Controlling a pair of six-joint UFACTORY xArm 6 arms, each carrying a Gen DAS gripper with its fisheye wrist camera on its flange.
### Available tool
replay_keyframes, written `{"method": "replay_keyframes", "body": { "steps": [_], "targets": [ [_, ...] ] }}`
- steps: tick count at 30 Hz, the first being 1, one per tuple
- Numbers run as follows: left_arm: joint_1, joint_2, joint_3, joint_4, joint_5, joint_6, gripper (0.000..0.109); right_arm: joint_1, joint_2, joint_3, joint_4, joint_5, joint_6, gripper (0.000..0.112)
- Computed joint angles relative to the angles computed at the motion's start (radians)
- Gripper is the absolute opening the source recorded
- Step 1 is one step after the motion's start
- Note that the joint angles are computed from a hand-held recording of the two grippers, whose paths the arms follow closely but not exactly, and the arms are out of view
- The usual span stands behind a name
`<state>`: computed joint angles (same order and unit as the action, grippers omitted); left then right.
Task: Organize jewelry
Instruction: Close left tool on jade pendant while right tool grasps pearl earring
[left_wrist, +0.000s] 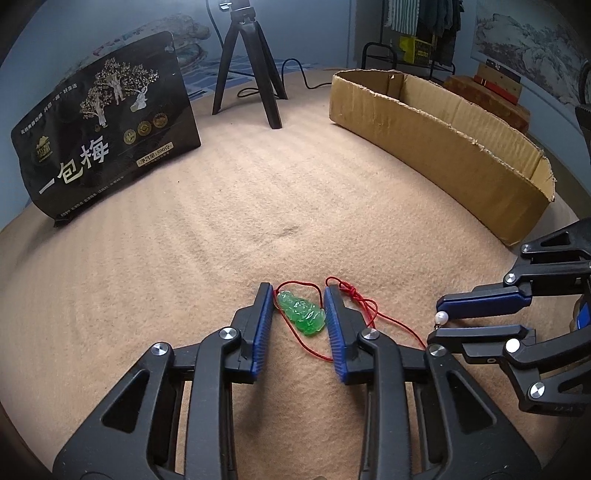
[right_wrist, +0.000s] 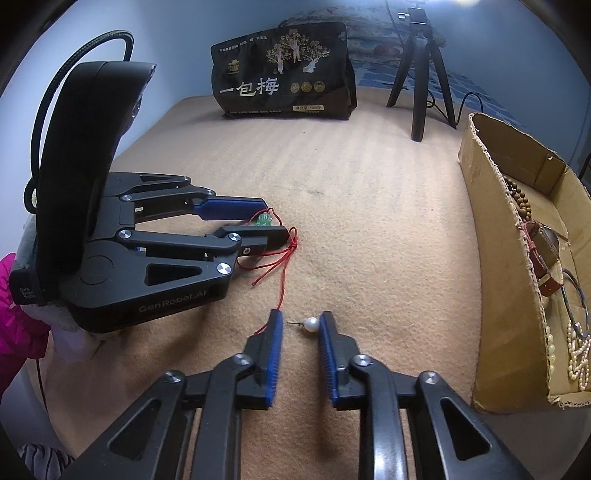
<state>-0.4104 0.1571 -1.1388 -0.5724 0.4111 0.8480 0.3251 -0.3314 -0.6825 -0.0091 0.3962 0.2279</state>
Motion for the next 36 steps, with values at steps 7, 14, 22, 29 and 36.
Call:
{"method": "replay_keyframes", "body": {
  "steps": [7, 14, 22, 29, 36],
  "targets": [
    [0.010, -0.030, 0.022, 0.005, -0.005, -0.033, 0.028, 0.003, -0.006, 0.010, 0.041, -0.018, -0.021, 0.015],
    [0.028, -0.088, 0.051, -0.023, -0.007, -0.040, 0.028, 0.008, -0.047, 0.028, 0.046, -0.022, -0.014, 0.015],
    [0.039, -0.168, 0.075, -0.059, 0.004, -0.044, 0.028, -0.001, -0.133, 0.057, 0.024, 0.002, 0.008, 0.015],
    [0.030, -0.243, 0.101, -0.067, 0.014, -0.047, 0.028, -0.024, -0.248, 0.098, -0.007, 0.042, 0.038, 0.015],
    [0.008, -0.301, 0.113, -0.075, 0.025, -0.068, 0.028, -0.071, -0.364, 0.137, -0.020, 0.093, 0.042, 0.015]
  ]
}}
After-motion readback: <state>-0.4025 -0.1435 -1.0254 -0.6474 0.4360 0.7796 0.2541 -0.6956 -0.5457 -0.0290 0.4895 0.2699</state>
